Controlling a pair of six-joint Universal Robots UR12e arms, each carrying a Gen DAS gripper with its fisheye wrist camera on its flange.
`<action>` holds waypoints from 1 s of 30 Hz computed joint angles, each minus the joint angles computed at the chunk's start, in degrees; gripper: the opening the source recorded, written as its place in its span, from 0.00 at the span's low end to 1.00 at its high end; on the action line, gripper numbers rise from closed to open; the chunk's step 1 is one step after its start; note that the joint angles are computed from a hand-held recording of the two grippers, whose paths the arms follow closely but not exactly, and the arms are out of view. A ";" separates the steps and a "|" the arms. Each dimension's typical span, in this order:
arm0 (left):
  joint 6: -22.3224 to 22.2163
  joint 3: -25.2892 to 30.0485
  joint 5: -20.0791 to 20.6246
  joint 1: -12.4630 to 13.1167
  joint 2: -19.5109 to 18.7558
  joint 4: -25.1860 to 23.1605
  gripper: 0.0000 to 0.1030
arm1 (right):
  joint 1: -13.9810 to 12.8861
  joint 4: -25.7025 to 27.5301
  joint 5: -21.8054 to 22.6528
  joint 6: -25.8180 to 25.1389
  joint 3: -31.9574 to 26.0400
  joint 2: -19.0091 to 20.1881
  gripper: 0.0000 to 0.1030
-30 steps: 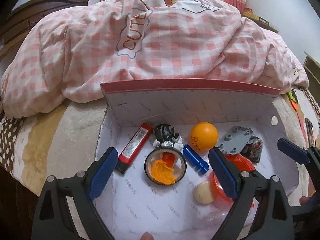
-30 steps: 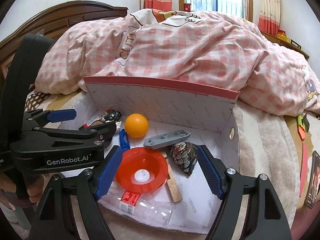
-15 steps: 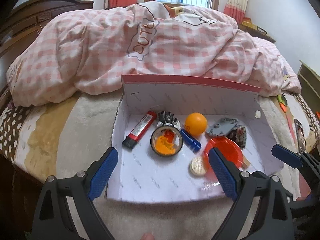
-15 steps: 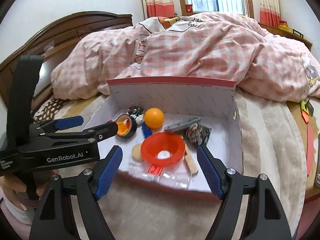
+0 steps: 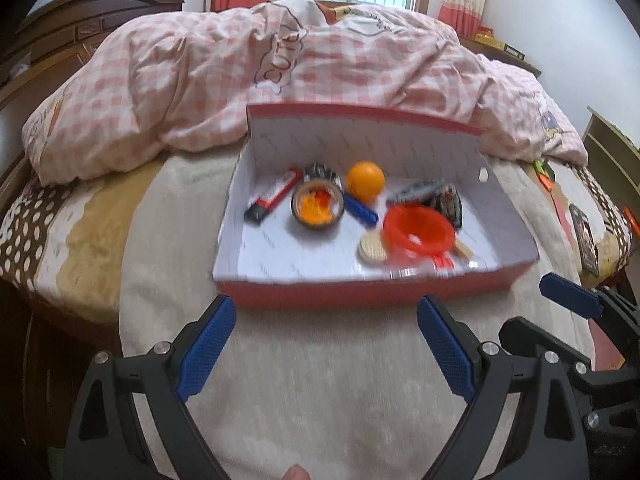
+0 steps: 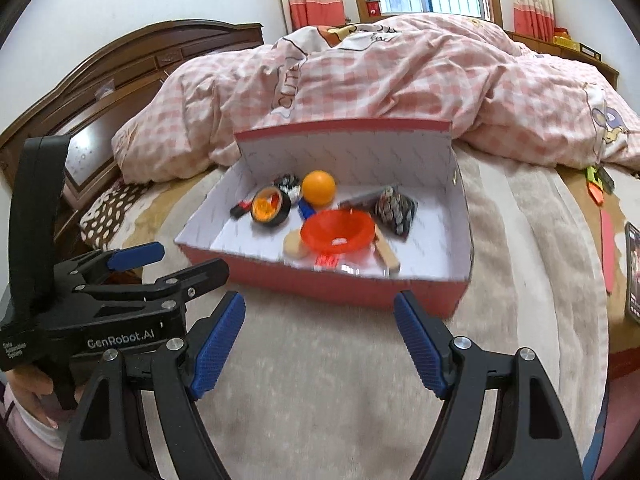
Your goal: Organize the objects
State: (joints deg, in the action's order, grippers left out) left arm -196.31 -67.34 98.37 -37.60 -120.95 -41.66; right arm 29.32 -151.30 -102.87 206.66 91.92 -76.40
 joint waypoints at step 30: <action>-2.10 -2.88 1.10 -1.20 0.26 -2.99 0.90 | 1.19 2.03 -1.83 6.22 2.91 -0.57 0.76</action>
